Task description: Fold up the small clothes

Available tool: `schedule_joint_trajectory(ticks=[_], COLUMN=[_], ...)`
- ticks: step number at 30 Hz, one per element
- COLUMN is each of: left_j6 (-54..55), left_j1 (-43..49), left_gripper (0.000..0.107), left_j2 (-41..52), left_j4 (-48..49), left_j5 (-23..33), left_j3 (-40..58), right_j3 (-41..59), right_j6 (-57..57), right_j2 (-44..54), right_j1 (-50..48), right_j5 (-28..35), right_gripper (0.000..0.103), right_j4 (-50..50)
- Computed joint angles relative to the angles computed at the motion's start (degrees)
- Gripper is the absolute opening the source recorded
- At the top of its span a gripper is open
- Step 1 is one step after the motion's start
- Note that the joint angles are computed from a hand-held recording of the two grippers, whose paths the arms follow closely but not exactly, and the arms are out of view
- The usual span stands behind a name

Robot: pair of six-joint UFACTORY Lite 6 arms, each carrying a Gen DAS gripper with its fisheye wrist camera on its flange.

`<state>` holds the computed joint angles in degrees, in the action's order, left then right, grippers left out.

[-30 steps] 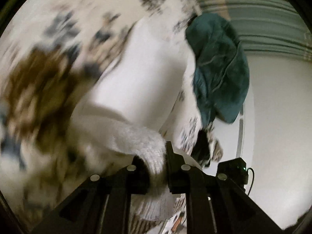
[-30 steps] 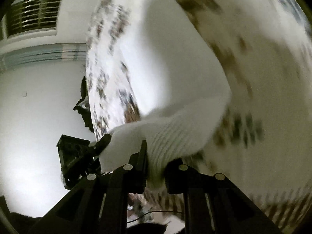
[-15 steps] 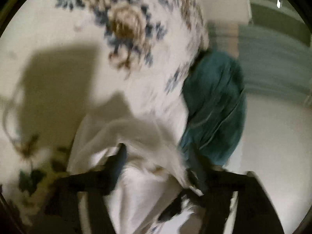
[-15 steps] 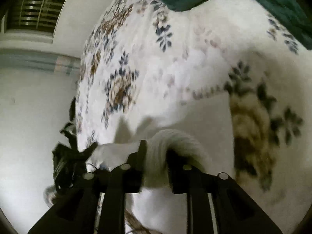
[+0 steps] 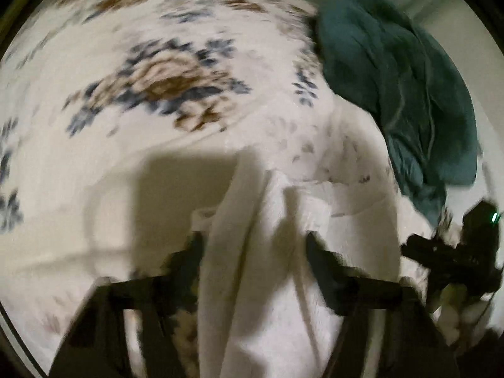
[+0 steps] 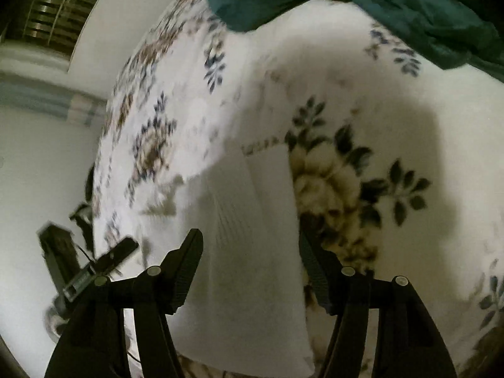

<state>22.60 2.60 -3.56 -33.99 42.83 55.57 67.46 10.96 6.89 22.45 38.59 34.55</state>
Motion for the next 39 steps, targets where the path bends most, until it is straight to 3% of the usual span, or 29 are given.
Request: schedule_joint_trajectory(ticks=[1,2,3,9,12,14,16,17,18,19,21,22,23,26,30,34,39], left_j6=[-1.39,-2.17,-1.46,-7.78,0.63,2.75,2.25,1.23,0.68,-1.14,-2.73,-5.70,-7.37,-7.77,-5.01,-4.02,-1.83], left_j1=[-1.31,-1.86,-1.32,6.97,12.47,11.39,7.06,4.79,2.12,-0.33,-4.19,-6.79,-8.25,-6.79,0.74,3.20,6.53], left_gripper=[0.001,0.002,0.001,0.001,0.003,0.014,0.053,0.055,0.055,0.055,0.049,0.018,0.004,0.004,0.004,0.004,0.010], left_j2=[1.04,0.97,0.62,2.07,2.59,2.04,2.29,3.14,4.77,6.68,8.26,7.61,7.06,1.30,-3.74,-0.59,4.20], left_j4=[2.67,3.61,2.63,9.68,-2.23,-4.97,-4.03,-2.74,-1.71,0.50,4.61,9.23,12.10,12.32,7.82,5.89,-2.20], left_j5=[-1.08,-1.74,-2.16,-1.31,6.01,8.70,7.98,6.95,5.86,4.95,2.46,-0.11,-1.35,-3.34,-2.14,-2.58,2.81], left_j3=[0.29,-0.02,-0.46,1.60,3.24,3.82,4.41,4.80,5.14,6.07,6.01,4.98,4.26,0.81,-1.61,-2.37,0.69], right_j3=[1.13,2.59,4.54,7.17,9.13,9.80,9.90,10.98,11.75,12.09,12.87,13.63,13.83,13.30,10.64,10.85,14.53], right_j6=[0.61,1.86,5.25,19.28,19.69,15.46,13.20,13.50,13.80,13.88,14.10,14.77,15.46,22.21,28.14,29.26,17.28], right_j2=[1.20,2.70,4.35,3.41,4.64,5.98,6.07,6.90,7.47,7.76,8.80,9.45,9.82,8.91,5.00,5.06,10.72], right_j1=[1.39,2.74,4.39,5.94,4.47,2.89,3.05,3.68,4.28,4.76,5.57,6.12,6.72,9.30,9.81,8.88,4.94], right_j5=[-0.38,-0.54,-0.03,0.33,3.68,5.11,4.38,4.89,5.15,4.95,4.57,5.01,4.83,3.83,2.90,3.90,6.30], right_gripper=[0.044,0.015,0.008,0.003,0.004,0.005,0.008,0.017,0.031,0.037,0.041,0.041,0.040,0.004,0.004,0.003,0.006], right_j4=[-1.68,-4.03,-8.07,-21.65,-23.00,-17.21,-14.67,-15.27,-15.61,-15.48,-15.56,-16.29,-17.34,-26.32,-32.84,-33.69,-20.97])
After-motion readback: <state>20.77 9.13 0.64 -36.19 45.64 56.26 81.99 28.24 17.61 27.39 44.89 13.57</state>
